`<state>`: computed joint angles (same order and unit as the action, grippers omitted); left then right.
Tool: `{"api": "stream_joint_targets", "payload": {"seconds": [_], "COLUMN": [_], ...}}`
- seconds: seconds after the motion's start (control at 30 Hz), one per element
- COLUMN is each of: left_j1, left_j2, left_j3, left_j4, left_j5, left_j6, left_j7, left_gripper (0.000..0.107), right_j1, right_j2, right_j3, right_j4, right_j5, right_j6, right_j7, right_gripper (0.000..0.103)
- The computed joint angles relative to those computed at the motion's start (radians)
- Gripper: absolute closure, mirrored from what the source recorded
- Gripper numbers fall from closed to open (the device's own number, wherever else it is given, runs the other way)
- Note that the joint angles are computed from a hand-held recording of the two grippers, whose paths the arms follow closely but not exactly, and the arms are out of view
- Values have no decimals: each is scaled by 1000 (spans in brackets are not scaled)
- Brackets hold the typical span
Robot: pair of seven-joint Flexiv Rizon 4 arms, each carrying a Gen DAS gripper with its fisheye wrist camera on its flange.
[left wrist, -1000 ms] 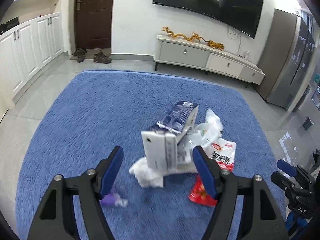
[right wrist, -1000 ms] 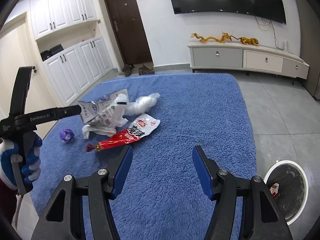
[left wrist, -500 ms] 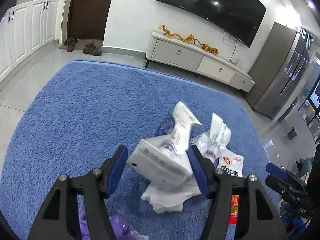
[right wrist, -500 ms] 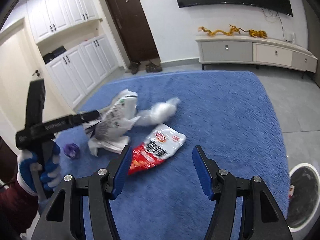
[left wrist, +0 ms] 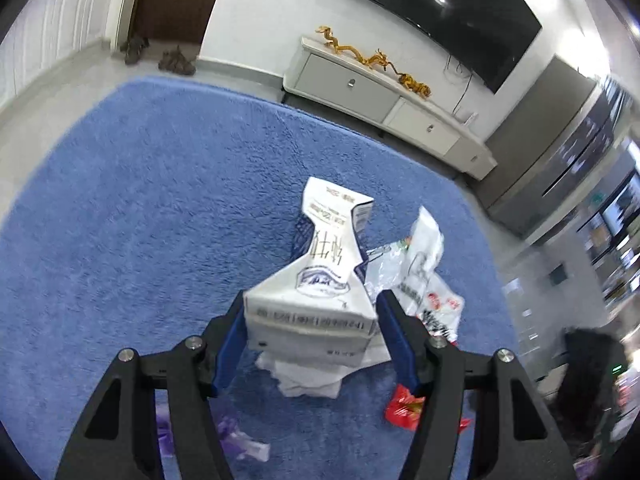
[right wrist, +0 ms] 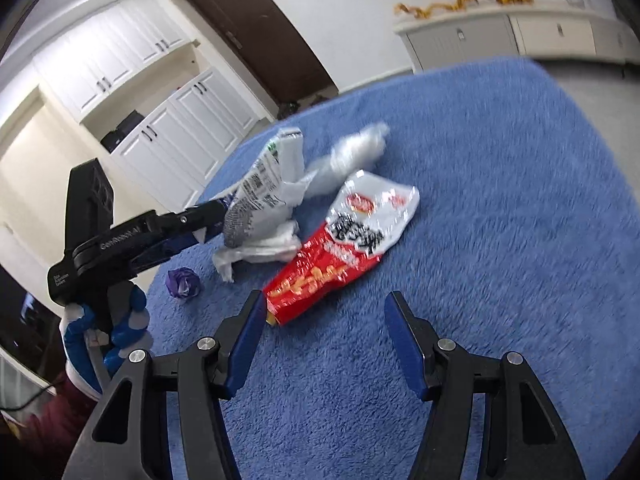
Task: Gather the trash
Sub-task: 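Grasp the white milk carton with the left tool while the right tool grasps the red snack bag, then carry both items over the round bin and open both tools to drop them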
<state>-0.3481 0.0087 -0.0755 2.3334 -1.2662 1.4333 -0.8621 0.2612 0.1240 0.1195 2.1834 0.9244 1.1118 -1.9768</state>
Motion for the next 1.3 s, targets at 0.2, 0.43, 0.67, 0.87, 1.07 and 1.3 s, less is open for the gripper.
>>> {"api": "stream_joint_targets", "payload": {"seconds": [0.2,0.43,0.67,0.87,1.07,1.3], "left_j1": [-11,26,5,-30,-62,-85], "left_j2": [10,-36,-18,70,190,248], "left_j3": [0,0,-14,5,26,44], "left_j4": [-25,-28,-14,45,102,103], "left_j5": [-233,20,-96,-137,-61,201], "left_j6": [-44,-19,7,45,83,58], "left_j7": [167,60,142,140,76,-94], "left_gripper": [46,48,55,55,55,55], "right_j1": [-12,-14,-19,-10,11,14], "right_j2": [-48,-108,-123,-57,57,218], "right_j3": [-8,42,66,70,32,-63], "right_j4": [-59,-86,-95,-69,0,105], "right_j5": [63,-13,-30,-1,-7,-18], "right_j6": [-48,14,32,32,43,62], "right_j7": [-3,87,120,86,89,82], "right_gripper": [42,62,93,98,98,99]}}
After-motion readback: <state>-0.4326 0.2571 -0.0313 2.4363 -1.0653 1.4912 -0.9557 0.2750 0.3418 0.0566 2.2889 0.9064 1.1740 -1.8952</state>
